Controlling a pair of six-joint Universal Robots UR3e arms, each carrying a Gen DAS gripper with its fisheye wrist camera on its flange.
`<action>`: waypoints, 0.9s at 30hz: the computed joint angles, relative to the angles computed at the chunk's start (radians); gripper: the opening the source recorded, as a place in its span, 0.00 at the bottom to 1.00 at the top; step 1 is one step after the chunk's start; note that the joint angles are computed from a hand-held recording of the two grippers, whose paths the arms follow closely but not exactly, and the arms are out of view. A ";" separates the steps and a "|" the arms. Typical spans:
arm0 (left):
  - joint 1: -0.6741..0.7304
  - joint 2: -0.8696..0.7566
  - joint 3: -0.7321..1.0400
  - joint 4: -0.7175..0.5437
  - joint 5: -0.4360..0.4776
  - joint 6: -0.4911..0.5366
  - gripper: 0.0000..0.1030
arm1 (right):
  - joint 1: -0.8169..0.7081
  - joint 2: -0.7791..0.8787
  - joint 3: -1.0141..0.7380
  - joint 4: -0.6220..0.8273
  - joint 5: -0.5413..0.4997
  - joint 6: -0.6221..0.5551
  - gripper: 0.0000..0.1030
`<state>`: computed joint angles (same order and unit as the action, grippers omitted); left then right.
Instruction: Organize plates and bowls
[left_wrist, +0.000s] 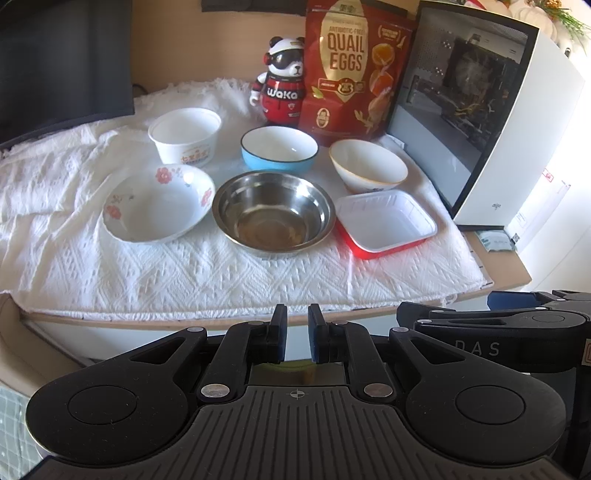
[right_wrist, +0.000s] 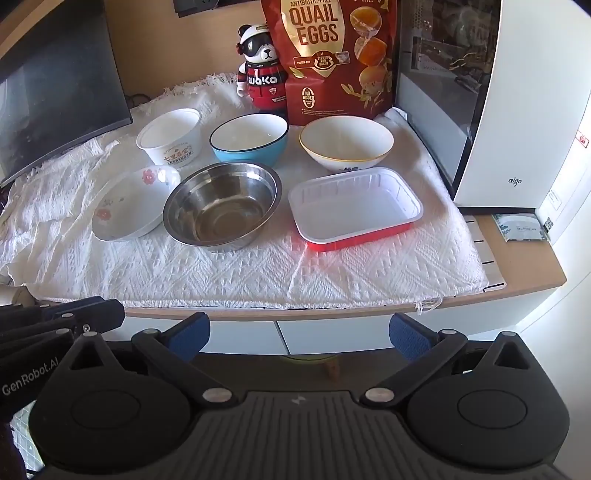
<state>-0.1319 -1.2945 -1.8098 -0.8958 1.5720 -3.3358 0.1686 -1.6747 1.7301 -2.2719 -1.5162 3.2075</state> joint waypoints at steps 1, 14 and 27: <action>0.002 0.001 0.000 -0.003 -0.002 0.001 0.13 | 0.001 -0.001 0.000 0.001 0.000 0.001 1.00; -0.011 -0.009 0.012 -0.009 0.007 -0.009 0.13 | -0.004 -0.008 0.013 0.001 0.005 -0.003 1.00; -0.012 -0.015 0.026 -0.011 0.000 -0.011 0.13 | -0.007 -0.009 0.017 -0.002 0.007 -0.005 1.00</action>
<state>-0.1439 -1.3091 -1.7834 -0.9066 1.5723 -3.3468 0.1620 -1.6840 1.7471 -2.2735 -1.5097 3.2028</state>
